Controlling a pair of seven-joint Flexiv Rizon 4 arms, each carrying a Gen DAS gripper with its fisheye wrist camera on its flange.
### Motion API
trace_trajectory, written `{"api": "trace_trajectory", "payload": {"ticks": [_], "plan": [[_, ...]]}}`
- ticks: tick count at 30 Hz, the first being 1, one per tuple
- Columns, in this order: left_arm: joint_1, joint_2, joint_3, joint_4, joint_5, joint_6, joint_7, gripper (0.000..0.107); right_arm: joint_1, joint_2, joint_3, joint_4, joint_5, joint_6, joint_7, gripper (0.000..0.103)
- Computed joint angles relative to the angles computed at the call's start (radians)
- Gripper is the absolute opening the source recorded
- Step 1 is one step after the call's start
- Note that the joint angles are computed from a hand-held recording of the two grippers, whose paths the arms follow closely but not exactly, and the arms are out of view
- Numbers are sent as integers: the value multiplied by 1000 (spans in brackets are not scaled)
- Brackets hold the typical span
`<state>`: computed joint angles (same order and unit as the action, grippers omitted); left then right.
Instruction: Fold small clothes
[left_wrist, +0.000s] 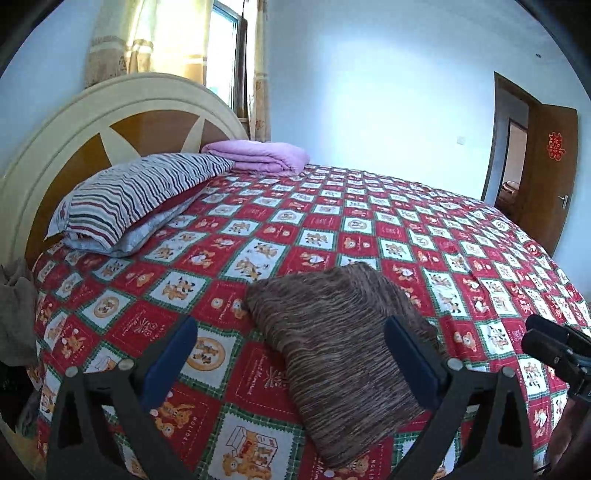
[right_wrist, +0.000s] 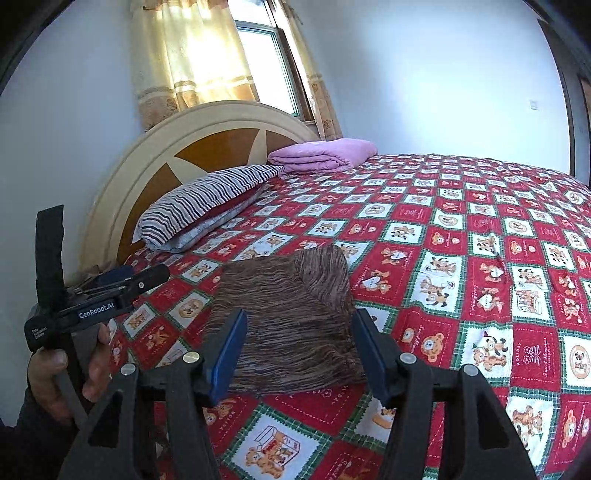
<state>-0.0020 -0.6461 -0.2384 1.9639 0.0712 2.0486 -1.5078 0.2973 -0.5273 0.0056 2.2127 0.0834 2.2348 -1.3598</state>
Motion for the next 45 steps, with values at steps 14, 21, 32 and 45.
{"api": "trace_trajectory", "payload": {"ticks": [14, 21, 32, 45], "plan": [[-15, 18, 13, 21, 1, 19, -7, 103, 25, 22, -5, 18, 37, 12, -27, 60], [-16, 20, 15, 21, 1, 15, -7, 103, 30, 29, -8, 17, 47, 5, -33, 60], [-40, 21, 40, 26, -12, 24, 11, 103, 27, 34, -8, 17, 55, 4, -33, 60], [-57, 33, 46, 31, -32, 3, 38, 103, 48, 37, -14, 28, 94, 40, -56, 61]]}}
